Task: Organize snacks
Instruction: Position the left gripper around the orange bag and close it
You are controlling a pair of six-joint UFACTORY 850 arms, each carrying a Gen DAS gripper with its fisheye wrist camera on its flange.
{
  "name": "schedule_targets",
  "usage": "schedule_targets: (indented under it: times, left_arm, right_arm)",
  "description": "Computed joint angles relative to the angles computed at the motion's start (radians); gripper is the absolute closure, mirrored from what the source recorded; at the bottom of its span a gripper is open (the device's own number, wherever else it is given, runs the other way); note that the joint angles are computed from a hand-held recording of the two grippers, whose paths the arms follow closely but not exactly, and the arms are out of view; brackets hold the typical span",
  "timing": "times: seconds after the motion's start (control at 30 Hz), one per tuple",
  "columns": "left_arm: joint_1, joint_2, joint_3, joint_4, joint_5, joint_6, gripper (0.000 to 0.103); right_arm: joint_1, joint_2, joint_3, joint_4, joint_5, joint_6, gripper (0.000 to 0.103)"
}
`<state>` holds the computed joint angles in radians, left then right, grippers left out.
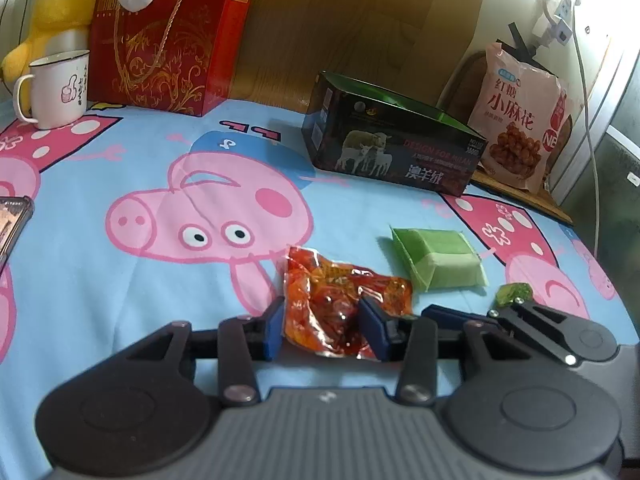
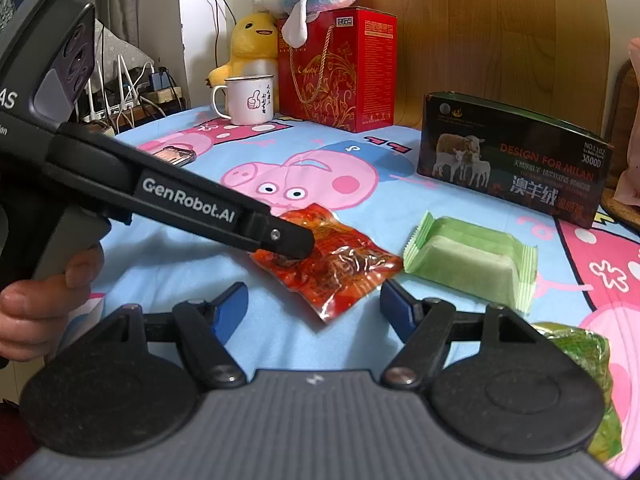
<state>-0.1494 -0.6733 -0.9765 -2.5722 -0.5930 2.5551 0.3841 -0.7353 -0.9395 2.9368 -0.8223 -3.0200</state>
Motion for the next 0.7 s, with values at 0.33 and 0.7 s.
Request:
schedule_targets:
  times: [0.33,0.7]
  left_arm:
    - [-0.026,0.005,0.012,-0.175,0.015,0.179,0.054]
    - [-0.024,0.003,0.017,-0.207,0.0,0.219,0.054]
  right_arm:
    - [0.0,0.002,0.003,0.006,-0.003,0.001,0.028]
    - [-0.003,0.002,0.005,0.004,-0.006,0.007,0.028]
